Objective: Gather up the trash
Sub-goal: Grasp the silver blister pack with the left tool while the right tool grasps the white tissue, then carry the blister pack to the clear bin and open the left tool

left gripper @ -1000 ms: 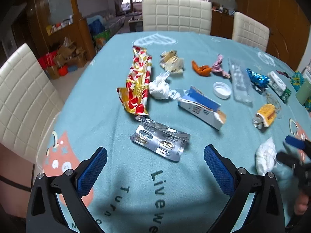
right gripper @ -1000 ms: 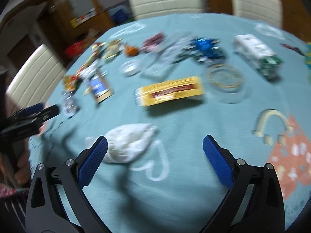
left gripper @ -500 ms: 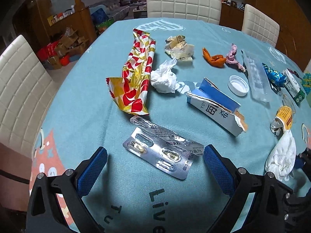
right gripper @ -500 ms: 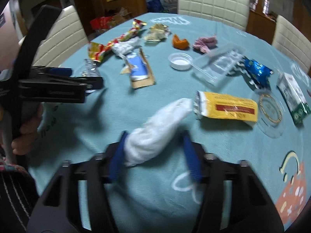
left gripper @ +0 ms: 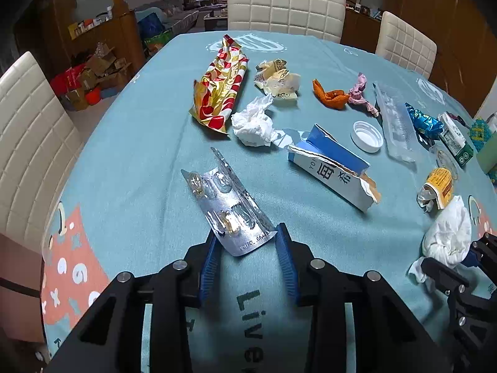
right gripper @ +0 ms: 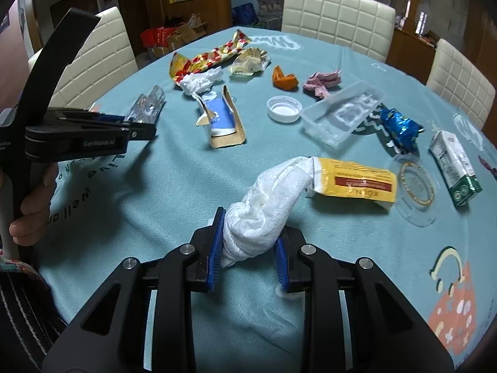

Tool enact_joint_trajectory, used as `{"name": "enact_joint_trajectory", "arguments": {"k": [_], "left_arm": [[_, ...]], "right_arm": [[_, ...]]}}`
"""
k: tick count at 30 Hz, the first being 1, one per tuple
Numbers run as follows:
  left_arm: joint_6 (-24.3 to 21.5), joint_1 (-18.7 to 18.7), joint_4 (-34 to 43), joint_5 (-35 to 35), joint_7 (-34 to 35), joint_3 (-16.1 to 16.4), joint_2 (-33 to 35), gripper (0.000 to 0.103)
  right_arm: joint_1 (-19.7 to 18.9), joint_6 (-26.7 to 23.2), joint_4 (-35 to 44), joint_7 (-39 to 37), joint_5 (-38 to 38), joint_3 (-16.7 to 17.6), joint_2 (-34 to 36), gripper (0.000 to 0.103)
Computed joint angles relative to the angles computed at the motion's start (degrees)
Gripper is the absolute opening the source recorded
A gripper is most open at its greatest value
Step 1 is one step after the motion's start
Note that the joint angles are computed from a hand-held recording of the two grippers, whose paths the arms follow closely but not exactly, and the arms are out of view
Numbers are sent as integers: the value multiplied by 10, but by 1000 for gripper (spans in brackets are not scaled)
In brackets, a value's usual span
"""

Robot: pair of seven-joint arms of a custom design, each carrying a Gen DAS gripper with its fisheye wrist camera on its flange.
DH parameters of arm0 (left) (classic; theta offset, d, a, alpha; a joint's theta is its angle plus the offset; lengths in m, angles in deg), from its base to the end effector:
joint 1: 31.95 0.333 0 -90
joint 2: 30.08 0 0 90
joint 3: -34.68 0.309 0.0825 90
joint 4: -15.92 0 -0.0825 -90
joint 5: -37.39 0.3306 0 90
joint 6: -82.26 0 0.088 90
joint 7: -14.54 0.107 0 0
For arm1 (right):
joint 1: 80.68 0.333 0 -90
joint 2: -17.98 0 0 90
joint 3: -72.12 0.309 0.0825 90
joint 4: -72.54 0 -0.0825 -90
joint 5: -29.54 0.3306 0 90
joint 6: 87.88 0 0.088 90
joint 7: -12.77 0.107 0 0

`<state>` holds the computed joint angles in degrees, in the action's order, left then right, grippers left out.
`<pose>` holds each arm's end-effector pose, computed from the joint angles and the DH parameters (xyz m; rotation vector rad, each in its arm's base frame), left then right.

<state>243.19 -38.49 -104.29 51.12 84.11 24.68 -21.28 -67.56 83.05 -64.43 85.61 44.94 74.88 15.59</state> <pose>0.5422 -0.1688 0.4380 -1.7990 2.0426 -0.6274 0.4816 0.1179 0.4361 -2.0891 1.4997 -0.4846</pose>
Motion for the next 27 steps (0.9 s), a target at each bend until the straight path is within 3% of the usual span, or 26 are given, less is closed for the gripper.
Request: {"name": "enact_joint_trajectory", "arguments": {"k": [7,13,19,23,27], "left_arm": [[38,10,-39,-31,27,-4,-33,31],[86,11,-85,7,-9,11,-76,30],[120,20,-129,-7,1,21,-116,29],[131,43,-149,52,-37,22,-142,29],[144,94,-163,145,-103,16,-164,29]], "right_arm": [[-15,15,-22,56,-57,10,-33,30],[-31,20,-26,111,-128,35,-54,30],[-12,16,-12,117,-140,42,-58,29],[13,8,26,96,-127,44,-36,29],[44,-3,80,63,-103,44,7,29]]}}
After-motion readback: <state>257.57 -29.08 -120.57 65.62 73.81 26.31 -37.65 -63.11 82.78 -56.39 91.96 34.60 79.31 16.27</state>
